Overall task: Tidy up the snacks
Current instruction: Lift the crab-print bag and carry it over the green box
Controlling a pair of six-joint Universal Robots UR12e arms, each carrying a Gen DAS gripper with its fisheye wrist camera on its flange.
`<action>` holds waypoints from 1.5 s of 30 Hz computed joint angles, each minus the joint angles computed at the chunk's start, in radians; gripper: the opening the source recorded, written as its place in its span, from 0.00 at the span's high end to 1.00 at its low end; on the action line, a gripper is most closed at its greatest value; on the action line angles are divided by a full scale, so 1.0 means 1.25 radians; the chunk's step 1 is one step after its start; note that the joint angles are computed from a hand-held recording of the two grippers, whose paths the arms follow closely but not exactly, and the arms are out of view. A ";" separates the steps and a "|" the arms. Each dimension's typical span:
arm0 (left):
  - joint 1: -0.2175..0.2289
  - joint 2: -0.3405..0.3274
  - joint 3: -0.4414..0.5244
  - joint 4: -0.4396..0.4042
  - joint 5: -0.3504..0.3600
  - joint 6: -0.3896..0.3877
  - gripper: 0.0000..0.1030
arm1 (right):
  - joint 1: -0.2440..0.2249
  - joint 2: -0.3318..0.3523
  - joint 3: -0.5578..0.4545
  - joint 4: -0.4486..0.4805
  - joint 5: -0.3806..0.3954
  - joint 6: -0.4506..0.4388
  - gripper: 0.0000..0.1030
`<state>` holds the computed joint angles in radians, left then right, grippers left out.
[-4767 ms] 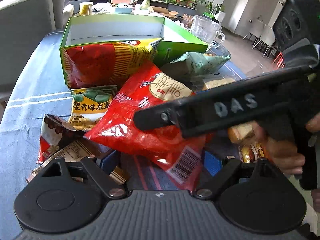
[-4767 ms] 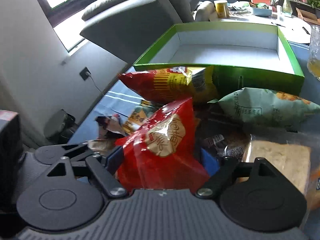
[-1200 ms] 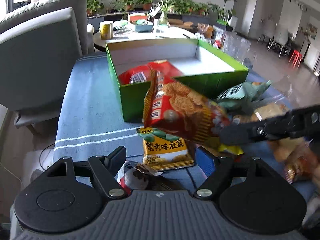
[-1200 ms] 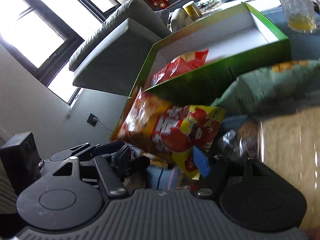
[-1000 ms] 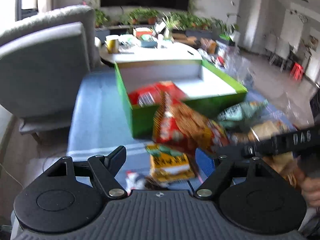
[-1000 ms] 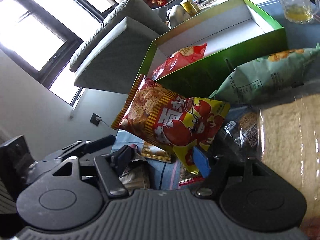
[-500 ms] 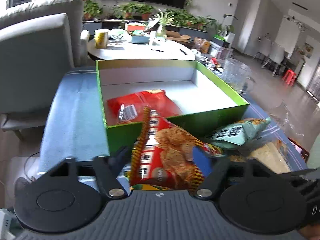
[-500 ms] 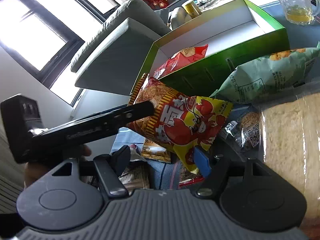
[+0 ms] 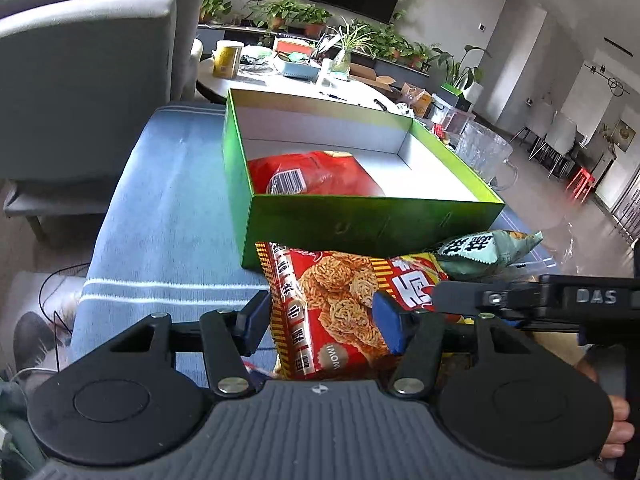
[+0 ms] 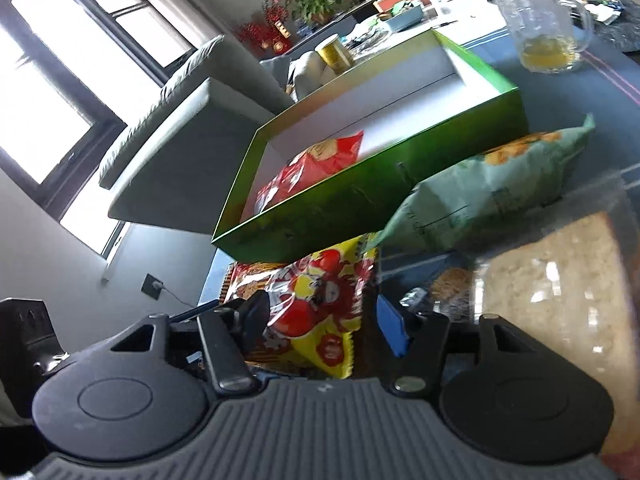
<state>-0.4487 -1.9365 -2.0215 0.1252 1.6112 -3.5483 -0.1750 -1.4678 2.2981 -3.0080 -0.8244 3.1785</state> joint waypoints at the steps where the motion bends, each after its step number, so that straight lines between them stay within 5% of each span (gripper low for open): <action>1: 0.001 0.000 -0.001 0.001 -0.003 -0.002 0.48 | 0.004 0.001 -0.004 0.012 -0.006 -0.004 0.26; 19: -0.009 -0.003 0.002 0.001 0.011 0.010 0.45 | 0.018 0.008 -0.018 0.026 -0.019 -0.031 0.30; 25: -0.029 0.002 -0.001 0.019 0.042 0.007 0.46 | 0.007 -0.004 -0.015 0.049 0.029 -0.034 0.30; 45: -0.052 0.005 0.027 0.095 0.109 0.043 0.45 | -0.004 0.000 -0.021 -0.114 0.070 0.004 0.30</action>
<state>-0.5131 -1.9301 -1.9876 0.2438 1.7474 -3.4950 -0.1804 -1.4679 2.2723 -3.1504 -0.7372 3.1830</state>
